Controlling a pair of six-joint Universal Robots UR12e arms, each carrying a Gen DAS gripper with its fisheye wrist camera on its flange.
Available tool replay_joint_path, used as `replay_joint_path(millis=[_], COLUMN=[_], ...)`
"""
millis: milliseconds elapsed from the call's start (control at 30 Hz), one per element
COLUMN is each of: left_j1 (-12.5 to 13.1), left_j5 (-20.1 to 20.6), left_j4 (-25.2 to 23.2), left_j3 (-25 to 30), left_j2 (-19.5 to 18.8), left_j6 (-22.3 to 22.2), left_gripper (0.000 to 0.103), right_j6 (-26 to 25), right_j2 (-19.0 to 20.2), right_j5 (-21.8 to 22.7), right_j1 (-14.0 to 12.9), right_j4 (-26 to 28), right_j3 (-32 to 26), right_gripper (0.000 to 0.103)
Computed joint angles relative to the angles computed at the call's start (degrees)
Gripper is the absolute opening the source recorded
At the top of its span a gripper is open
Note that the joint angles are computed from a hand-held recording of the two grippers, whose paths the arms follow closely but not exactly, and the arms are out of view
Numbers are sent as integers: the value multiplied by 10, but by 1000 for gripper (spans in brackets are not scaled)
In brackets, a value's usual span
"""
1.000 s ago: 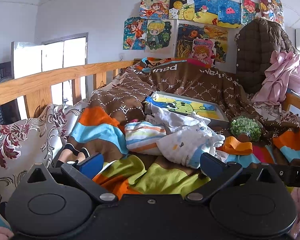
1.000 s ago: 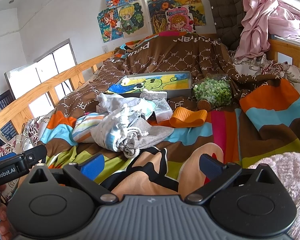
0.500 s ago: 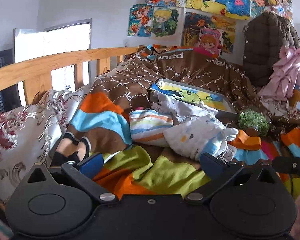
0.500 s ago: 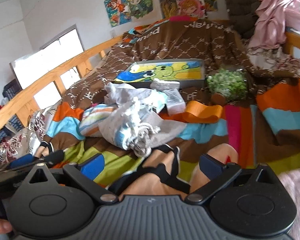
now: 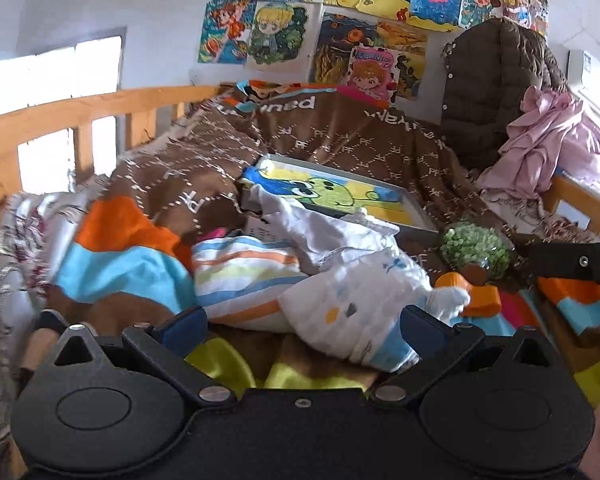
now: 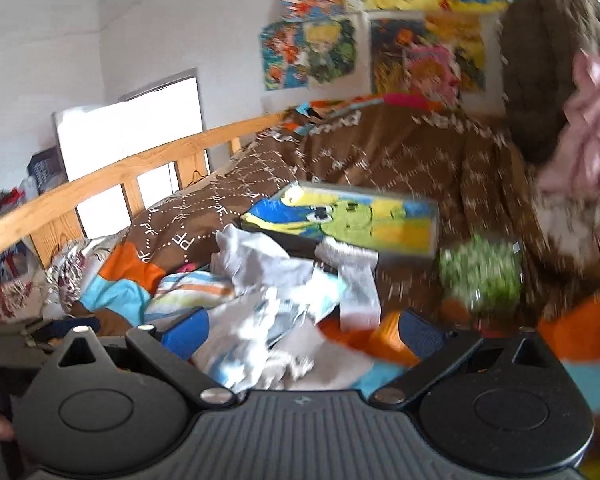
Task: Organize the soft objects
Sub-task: 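Grasp the white blue-printed cloth with the left gripper while the right gripper grasps the beige drawstring pouch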
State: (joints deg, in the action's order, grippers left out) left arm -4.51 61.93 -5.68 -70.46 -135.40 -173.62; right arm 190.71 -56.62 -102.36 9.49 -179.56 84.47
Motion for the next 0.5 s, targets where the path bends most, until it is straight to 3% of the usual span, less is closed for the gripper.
replay_joint_path(millis=[267, 400, 500], left_j1=[-7, -8, -7], left_j5=[-31, -49, -73], left_j4=[-101, -155, -213], left_j3=[92, 127, 157], left_j2=[-43, -61, -74], left_j6=[38, 47, 48], left_gripper=[102, 102, 102], right_j6=[-108, -160, -157], right_j2=[15, 25, 32], right_j5=[111, 148, 188], right_j1=[-36, -43, -49], right_j4=[-57, -56, -27], right_j3=[3, -1, -8], right_gripper=[103, 103, 103])
